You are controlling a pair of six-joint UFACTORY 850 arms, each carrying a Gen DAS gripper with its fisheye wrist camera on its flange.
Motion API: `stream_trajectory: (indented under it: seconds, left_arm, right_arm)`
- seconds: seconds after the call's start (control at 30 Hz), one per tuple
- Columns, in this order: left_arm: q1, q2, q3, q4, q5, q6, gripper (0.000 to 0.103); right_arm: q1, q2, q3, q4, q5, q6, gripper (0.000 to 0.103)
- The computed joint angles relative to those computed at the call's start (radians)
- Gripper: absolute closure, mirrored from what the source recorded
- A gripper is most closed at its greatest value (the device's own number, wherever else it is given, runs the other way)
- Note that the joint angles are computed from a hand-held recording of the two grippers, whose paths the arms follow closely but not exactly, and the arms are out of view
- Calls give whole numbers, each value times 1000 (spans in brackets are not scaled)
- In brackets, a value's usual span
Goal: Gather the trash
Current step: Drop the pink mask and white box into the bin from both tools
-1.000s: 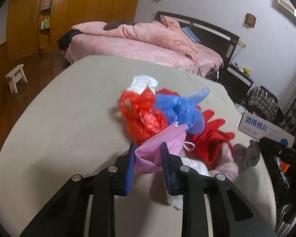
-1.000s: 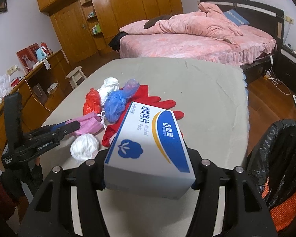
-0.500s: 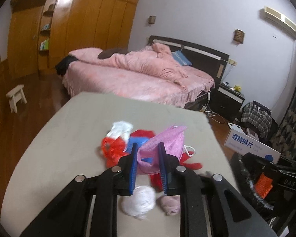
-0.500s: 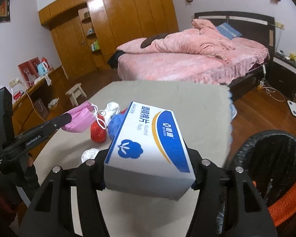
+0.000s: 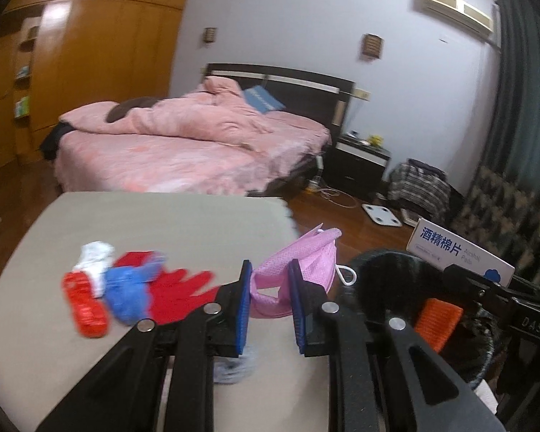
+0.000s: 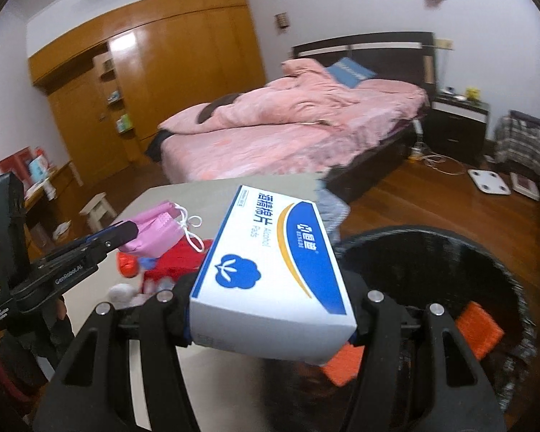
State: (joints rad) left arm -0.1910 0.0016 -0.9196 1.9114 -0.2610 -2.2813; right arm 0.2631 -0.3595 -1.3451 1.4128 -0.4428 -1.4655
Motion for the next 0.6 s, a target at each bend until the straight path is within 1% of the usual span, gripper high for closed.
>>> stream_trajectory:
  seconds: [0.23, 0.33, 0.47, 0.5, 0.53, 0.57, 0.6]
  left_arm:
    - [-74, -124, -117, 90, 57, -66, 83]
    - [-97, -173, -167, 158, 89, -124, 83]
    - [-119, -231, -228, 300, 133, -247, 82]
    - [-120, -247, -247, 316, 154, -259, 78]
    - [-120, -252, -252, 342, 165, -284, 66]
    - [-122, -262, -263, 371, 177, -313, 59]
    - [-124, -262, -263, 429, 178, -375, 44]
  right_arm:
    - [-81, 14, 46, 16, 76, 10, 47]
    - [-104, 14, 57, 24, 109, 8, 47]
    - [-128, 9, 65, 42, 141, 0, 46]
    - [-133, 11, 71, 57, 155, -14, 46]
    - [-135, 10, 72, 69, 166, -21, 42]
    - [-140, 7, 69, 69, 170, -14, 38]
    - [-143, 8, 72, 79, 179, -17, 30]
